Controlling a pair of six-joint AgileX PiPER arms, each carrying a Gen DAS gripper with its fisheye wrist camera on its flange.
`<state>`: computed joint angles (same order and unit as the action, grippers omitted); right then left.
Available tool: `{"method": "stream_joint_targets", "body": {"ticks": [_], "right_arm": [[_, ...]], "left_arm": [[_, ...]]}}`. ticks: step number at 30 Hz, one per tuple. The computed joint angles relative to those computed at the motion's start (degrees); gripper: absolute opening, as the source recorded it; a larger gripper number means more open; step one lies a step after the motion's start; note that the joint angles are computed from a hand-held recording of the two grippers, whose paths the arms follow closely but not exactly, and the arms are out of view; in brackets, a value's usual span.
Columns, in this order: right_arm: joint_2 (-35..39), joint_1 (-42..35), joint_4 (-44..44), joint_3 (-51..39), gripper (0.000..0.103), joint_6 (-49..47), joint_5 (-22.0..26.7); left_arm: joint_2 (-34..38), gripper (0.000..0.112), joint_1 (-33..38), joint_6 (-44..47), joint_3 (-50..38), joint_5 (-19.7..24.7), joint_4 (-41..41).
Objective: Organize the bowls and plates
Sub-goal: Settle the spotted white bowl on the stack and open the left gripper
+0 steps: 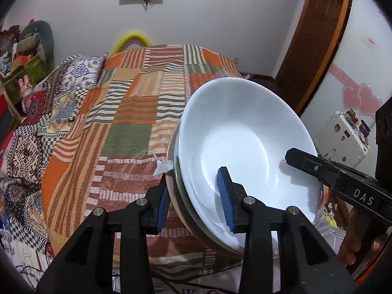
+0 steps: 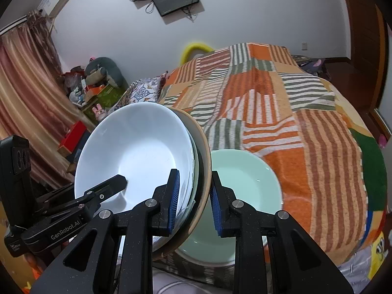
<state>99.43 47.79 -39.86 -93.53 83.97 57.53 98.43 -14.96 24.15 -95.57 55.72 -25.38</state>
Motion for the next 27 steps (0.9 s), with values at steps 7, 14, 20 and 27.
{"method": "stream_joint_targets", "body": {"ticks": [7, 14, 20, 27], "right_arm": [[-3.36, -0.13, -0.41, 5.27, 0.022, 2.94, 0.13], [-5.04, -1.23, 1.28, 8.99, 0.022, 4.08, -0.93], [-5.51, -2.3, 3.07, 10.98, 0.022, 4.18, -2.37], [-5.62, -3.28, 5.1, 12.52, 0.022, 4.08, -3.54]], "left_arm": [[3.03, 0.038, -2.27, -1.16, -1.66, 0.93, 0.13], [6.53, 0.038, -3.56, -2.06, -3.73, 2.64, 0.87], [9.15, 0.039, -4.38, -2.96, -5.52, 3.73, 1.92], [11.79, 0.039, -5.01, -3.8, -7.29, 4.91, 2.72]]}}
